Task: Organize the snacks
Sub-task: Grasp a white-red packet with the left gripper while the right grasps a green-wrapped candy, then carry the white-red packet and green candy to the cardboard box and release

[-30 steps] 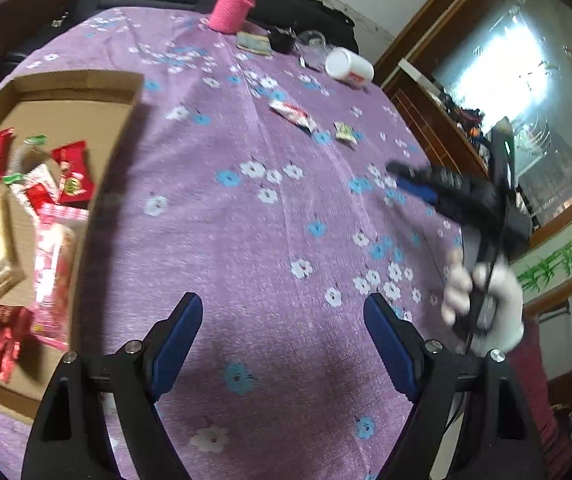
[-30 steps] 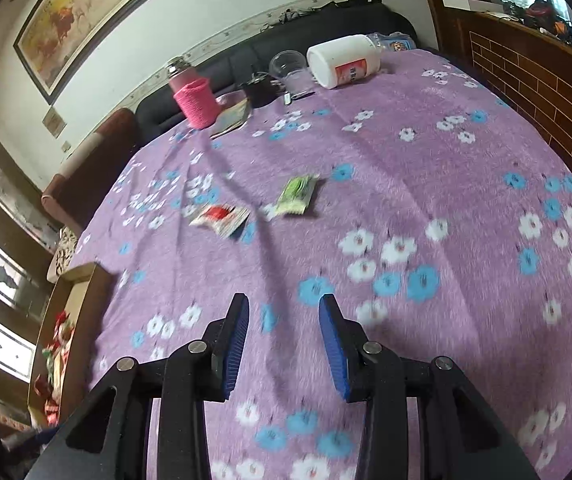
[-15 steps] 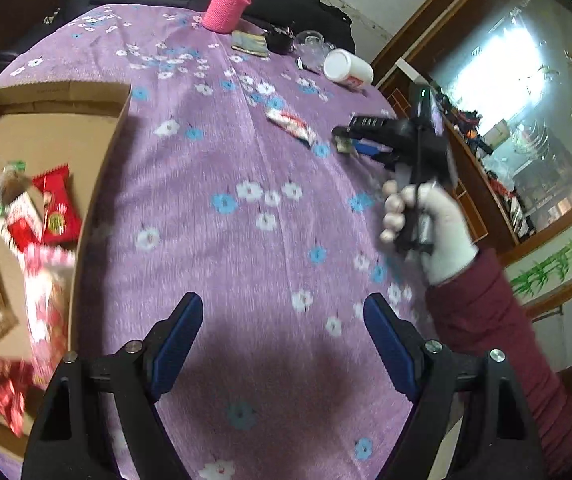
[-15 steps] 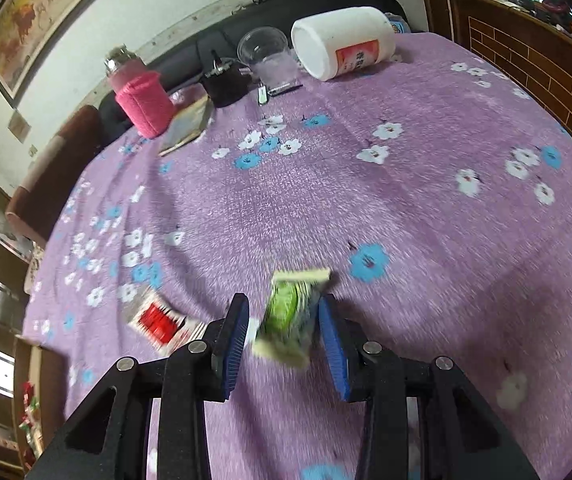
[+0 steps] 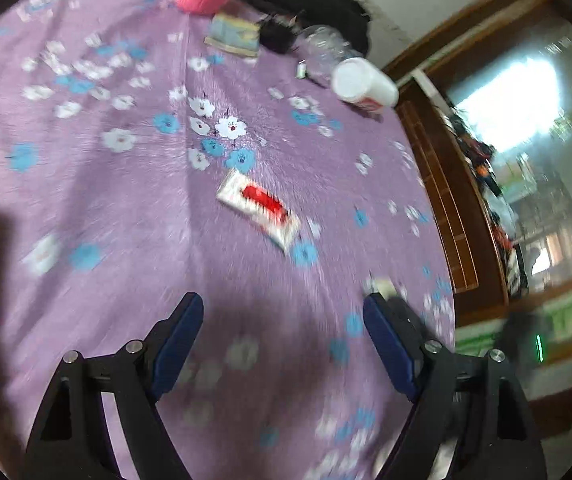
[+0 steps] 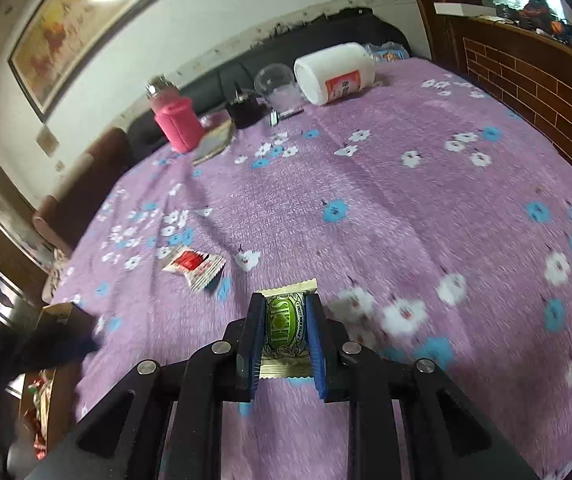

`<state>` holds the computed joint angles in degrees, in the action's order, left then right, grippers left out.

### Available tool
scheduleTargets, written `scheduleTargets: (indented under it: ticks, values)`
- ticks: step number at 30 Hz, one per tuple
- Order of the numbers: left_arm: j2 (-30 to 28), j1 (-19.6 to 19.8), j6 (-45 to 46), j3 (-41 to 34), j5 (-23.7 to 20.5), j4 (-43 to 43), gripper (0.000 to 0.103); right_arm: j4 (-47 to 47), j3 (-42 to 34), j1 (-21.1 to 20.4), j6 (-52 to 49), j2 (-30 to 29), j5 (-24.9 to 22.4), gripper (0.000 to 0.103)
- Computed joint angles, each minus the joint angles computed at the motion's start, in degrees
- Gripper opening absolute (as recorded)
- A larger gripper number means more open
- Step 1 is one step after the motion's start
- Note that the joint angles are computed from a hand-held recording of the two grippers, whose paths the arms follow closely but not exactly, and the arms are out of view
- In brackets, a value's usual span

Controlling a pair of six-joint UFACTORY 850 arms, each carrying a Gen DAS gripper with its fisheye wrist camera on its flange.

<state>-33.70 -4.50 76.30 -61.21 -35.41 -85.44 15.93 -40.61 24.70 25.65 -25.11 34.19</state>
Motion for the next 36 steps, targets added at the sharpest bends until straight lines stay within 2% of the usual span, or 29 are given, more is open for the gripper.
scheduleTargets:
  ticks: [1, 2, 4, 8, 10, 11, 12, 13, 14, 18, 22, 25, 27, 31, 32, 34, 35, 36]
  values:
    - [-1.9, -0.6, -2.3, -2.4, 0.3, 0.7, 0.079, 0.3, 0.6, 0.0, -0.1, 0.2, 1.2, 0.021]
    - [-3.5, -1.7, -4.2, -4.5, 2.5, 0.8, 0.079, 0.0, 0.9, -0.3, 0.3, 0.2, 2.0, 0.021]
    - [-5.0, -2.7, -4.7, -6.6, 4.4, 0.2, 0.079, -4.6, 1.0, -1.4, 4.0, -0.1, 2.8, 0.021]
    - [-7.6, -5.7, -7.7, -11.2, 11.4, 3.2, 0.079, -9.5, 1.1, -2.3, 7.8, -0.3, 3.0, 0.021]
    - [-8.2, -6.9, -8.2, -11.9, 15.1, 5.5, 0.077, -8.7, 1.3, -2.1, 6.8, 0.1, 3.4, 0.021]
    - [-7.7, -8.0, -5.4, -11.4, 18.5, 4.8, 0.062, -7.6, 1.4, -1.9, 5.6, 0.3, 3.4, 0.021]
    - [-7.7, -8.7, -4.8, -11.2, 20.3, 6.2, 0.038, -7.3, 1.5, -1.9, 5.5, 0.4, 3.5, 0.021]
    - [-7.2, -10.0, -4.0, -10.6, 24.4, 8.4, 0.034, -7.8, 1.6, -2.0, 6.3, 0.5, 3.7, 0.021]
    - [-7.0, -10.4, -2.9, -10.3, 26.2, 8.3, 0.030, -8.6, 1.7, -2.3, 7.2, 0.5, 3.8, 0.021]
    - [-5.7, -8.7, 2.2, -8.6, 23.8, 4.2, 0.018, -9.1, 2.1, -2.6, 8.3, 0.6, 4.0, 0.021]
    - [-2.2, -7.2, 16.1, -3.8, 21.8, -7.8, 0.012, -9.1, 2.3, -2.5, 8.5, 0.6, 4.2, 0.021]
    - [0.6, -6.4, 22.7, 0.3, 19.8, -13.0, 0.008, -8.4, 2.2, -2.3, 8.2, 0.6, 4.1, 0.021]
    - [2.7, -5.7, 25.4, 3.5, 17.3, -13.8, 0.008, -8.6, 2.3, -2.4, 8.8, 0.5, 4.1, 0.021]
    - [4.4, -4.6, 23.4, 7.1, 13.4, -9.0, 0.009, -11.1, 2.4, -3.0, 11.6, 0.4, 4.4, 0.021]
    - [4.7, -4.5, 23.7, 7.7, 13.5, -9.6, 0.015, -11.0, 2.5, -3.0, 11.6, 0.5, 4.4, 0.021]
    - [4.5, -4.2, 24.0, 7.3, 13.7, -11.3, 0.032, -10.4, 2.5, -2.8, 10.9, 0.7, 4.5, 0.021]
    - [4.2, -4.2, 24.5, 6.6, 14.7, -13.7, 0.051, -10.1, 2.5, -2.7, 10.6, 0.7, 4.5, 0.021]
    - [3.8, -4.3, 25.6, 5.7, 16.2, -17.6, 0.063, -10.1, 2.5, -2.6, 10.6, 0.7, 4.5, 0.021]
